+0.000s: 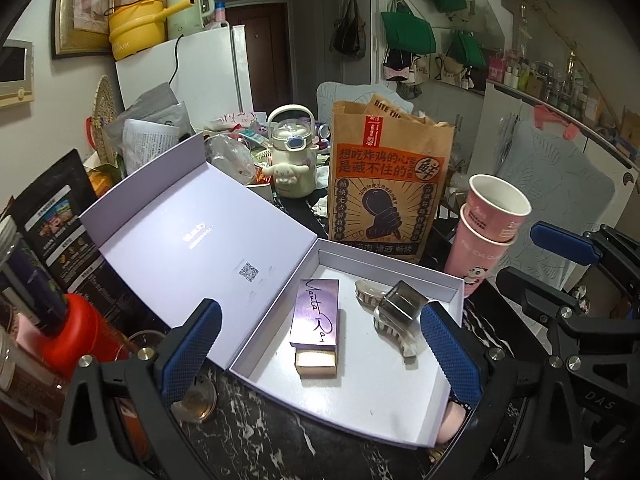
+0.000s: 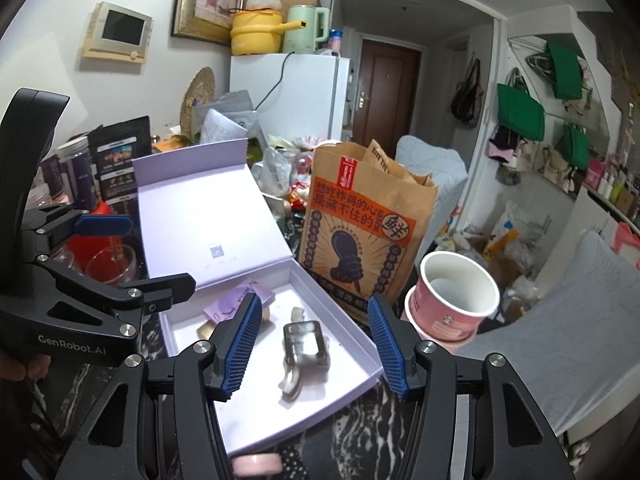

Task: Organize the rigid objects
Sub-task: 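Open both grippers releasing the card and case, then withdraw from the box, then move both grippers toward the gingham scrunchie and gold bear claw clip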

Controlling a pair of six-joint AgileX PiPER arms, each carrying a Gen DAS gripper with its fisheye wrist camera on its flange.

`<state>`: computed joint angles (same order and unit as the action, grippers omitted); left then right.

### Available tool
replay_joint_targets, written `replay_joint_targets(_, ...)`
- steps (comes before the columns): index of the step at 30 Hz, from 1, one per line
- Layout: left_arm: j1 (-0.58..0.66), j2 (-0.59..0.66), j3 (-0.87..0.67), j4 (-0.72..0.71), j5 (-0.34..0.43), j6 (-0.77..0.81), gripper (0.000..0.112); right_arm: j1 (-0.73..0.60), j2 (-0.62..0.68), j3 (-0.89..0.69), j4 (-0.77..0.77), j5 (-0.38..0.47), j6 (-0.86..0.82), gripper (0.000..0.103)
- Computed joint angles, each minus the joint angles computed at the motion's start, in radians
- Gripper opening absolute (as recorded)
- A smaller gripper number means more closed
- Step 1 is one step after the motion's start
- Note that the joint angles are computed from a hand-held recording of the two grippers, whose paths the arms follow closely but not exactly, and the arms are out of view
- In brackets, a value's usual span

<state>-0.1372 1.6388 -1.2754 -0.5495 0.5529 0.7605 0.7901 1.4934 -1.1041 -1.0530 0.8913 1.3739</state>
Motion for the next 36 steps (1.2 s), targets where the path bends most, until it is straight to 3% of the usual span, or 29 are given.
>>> replay_joint_targets(21,0.098,-0.310,0.347,-0.144,-0.001,0.187,0.101,0.341,-0.054,0.107,-0.014,0.239,0.247,0.056)
replay_joint_targets(32,0.166,-0.348,0.469,-0.219,0.049,0.287,0.101,0.463,-0.042,0.177,0.030,0.271,0.414,0.060)
replay_joint_targets(36,0.196,-0.349,0.501,-0.239,0.064,0.312,0.101,0.479,-0.032,0.205,0.044,0.233,0.465,0.061)
